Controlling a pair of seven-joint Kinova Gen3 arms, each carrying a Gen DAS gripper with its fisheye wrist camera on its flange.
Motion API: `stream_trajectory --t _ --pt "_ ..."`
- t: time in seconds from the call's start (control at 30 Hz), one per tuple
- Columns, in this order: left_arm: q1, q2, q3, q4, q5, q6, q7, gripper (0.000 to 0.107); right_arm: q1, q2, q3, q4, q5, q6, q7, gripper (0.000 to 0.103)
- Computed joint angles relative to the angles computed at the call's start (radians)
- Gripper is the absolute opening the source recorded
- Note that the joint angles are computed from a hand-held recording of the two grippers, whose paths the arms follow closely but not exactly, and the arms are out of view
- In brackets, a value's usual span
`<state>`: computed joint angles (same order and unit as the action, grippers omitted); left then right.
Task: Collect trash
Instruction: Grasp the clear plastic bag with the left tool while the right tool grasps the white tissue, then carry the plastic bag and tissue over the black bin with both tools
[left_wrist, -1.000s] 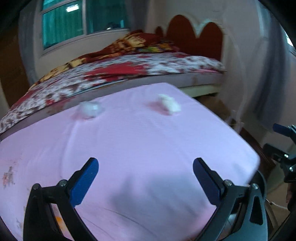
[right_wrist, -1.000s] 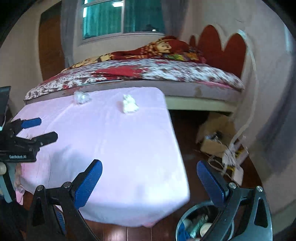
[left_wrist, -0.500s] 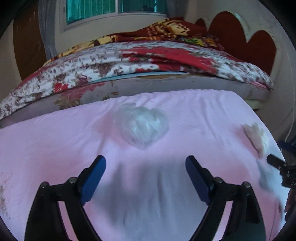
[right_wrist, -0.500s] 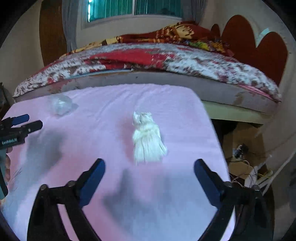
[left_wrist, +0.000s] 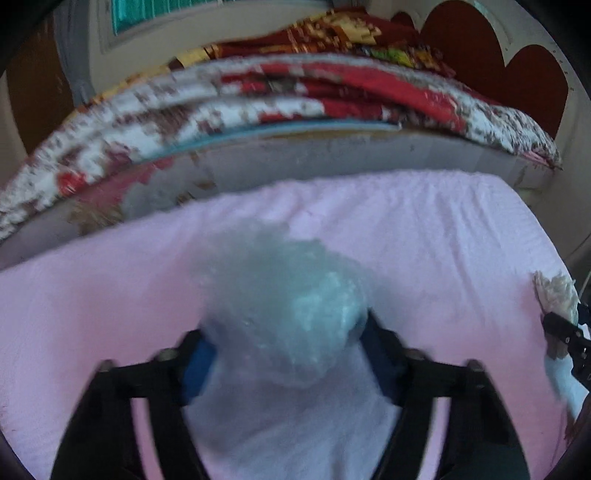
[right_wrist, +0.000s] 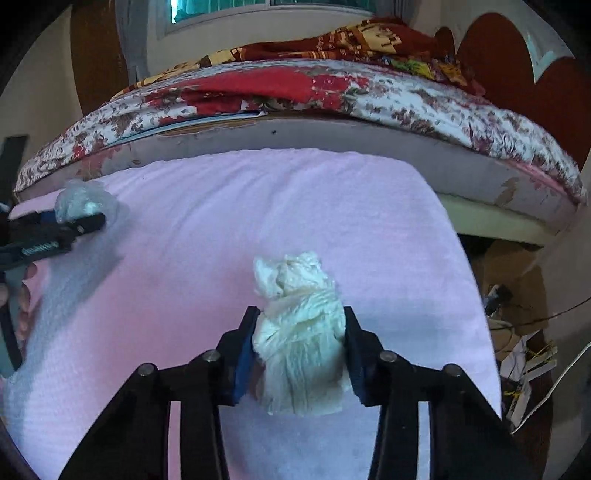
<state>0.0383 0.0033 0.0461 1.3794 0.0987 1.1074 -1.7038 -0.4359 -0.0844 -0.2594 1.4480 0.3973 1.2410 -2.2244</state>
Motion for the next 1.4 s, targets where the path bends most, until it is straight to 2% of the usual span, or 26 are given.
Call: stream_trajectory --t 0.03,0.1,0.27,0.43,0.7,0.87,1.1,1.27,1.4 --pt "-0.001 -0.007 -0.002 0.006 0.006 -0.004 -0.012 0.044 0.003 -0.006 0.006 0.003 -0.015 -0.006 0.001 0.039" --pt "-0.004 -0.017 -0.004 0.000 0.015 0.018 -0.024 0.039 0.014 -0.030 0.013 0.014 -0.042 -0.022 -0.007 0.038" --pt "-0.008 -0.144 -0.032 0.060 0.101 0.027 -0.097 0.037 0.047 -0.117 -0.018 0.033 -0.068 -0.011 -0.035 0.038" --pt "0.038 -0.301 -0.025 0.116 0.114 0.072 -0.093 0.037 0.087 -0.212 -0.100 0.030 -0.071 0.057 -0.062 0.038" --pt "0.093 -0.450 0.059 0.108 0.086 0.170 -0.011 0.037 0.186 -0.381 -0.249 -0.023 -0.113 0.231 -0.068 0.038" --pt "0.131 -0.536 0.124 0.084 0.082 0.237 0.029 0.037 0.255 -0.512 -0.296 -0.073 -0.167 0.366 -0.041 0.038" --pt "0.162 -0.596 0.214 0.044 0.121 0.295 0.096 0.037 0.333 -0.679 -0.242 -0.171 -0.241 0.576 0.036 0.038" --pt "0.175 -0.613 0.287 0.017 0.149 0.305 0.126 0.037 0.382 -0.763 -0.167 -0.247 -0.256 0.712 0.114 0.038" --pt "0.179 -0.616 0.335 0.009 0.170 0.302 0.148 0.037 0.417 -0.813 -0.095 -0.289 -0.257 0.785 0.172 0.038"
